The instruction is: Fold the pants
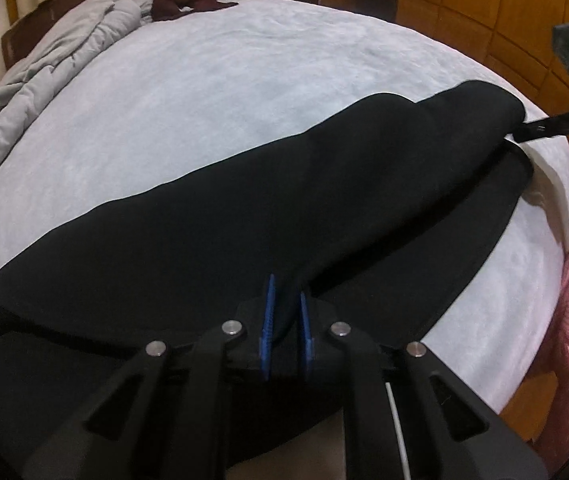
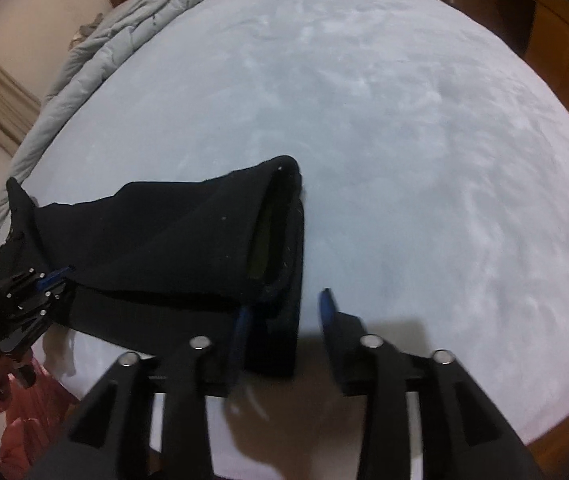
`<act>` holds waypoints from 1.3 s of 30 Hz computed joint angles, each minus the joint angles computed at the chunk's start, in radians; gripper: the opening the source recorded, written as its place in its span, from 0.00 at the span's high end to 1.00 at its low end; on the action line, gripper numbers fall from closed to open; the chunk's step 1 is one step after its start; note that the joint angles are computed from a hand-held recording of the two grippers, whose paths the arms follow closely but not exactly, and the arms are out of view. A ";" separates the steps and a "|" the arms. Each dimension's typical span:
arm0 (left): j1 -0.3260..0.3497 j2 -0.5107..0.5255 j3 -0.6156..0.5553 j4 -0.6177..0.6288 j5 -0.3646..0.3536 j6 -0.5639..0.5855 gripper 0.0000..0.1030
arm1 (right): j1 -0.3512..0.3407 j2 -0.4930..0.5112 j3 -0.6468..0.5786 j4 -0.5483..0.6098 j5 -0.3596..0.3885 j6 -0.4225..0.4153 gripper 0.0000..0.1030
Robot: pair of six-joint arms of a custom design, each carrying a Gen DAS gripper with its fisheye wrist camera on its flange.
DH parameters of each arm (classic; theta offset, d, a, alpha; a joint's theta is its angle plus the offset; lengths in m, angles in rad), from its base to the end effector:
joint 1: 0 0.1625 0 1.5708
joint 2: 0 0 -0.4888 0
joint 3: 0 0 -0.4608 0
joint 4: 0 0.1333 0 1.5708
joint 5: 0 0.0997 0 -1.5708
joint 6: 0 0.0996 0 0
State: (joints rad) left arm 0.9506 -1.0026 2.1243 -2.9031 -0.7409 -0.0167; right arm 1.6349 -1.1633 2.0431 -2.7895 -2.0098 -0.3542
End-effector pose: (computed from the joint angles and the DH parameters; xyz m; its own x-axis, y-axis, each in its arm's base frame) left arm -0.1657 -0.5878 0.1145 -0.6483 0.2534 -0.7180 0.5576 0.8001 -0.2211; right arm 0.1299 -0.6043 0.2043 -0.8348 -0.2486 0.4913 -0.3731 0.9116 -0.1728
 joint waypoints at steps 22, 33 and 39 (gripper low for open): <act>-0.019 -0.023 0.007 0.031 0.001 0.000 0.87 | -0.089 0.055 -0.004 0.067 0.421 0.411 0.94; -0.066 0.010 0.093 -0.051 0.042 -0.081 0.85 | -0.003 0.105 -0.045 0.153 0.143 0.395 0.94; -0.054 -0.032 0.086 -0.033 -0.034 -0.133 0.41 | 0.083 0.061 -0.010 0.065 -0.061 0.418 0.57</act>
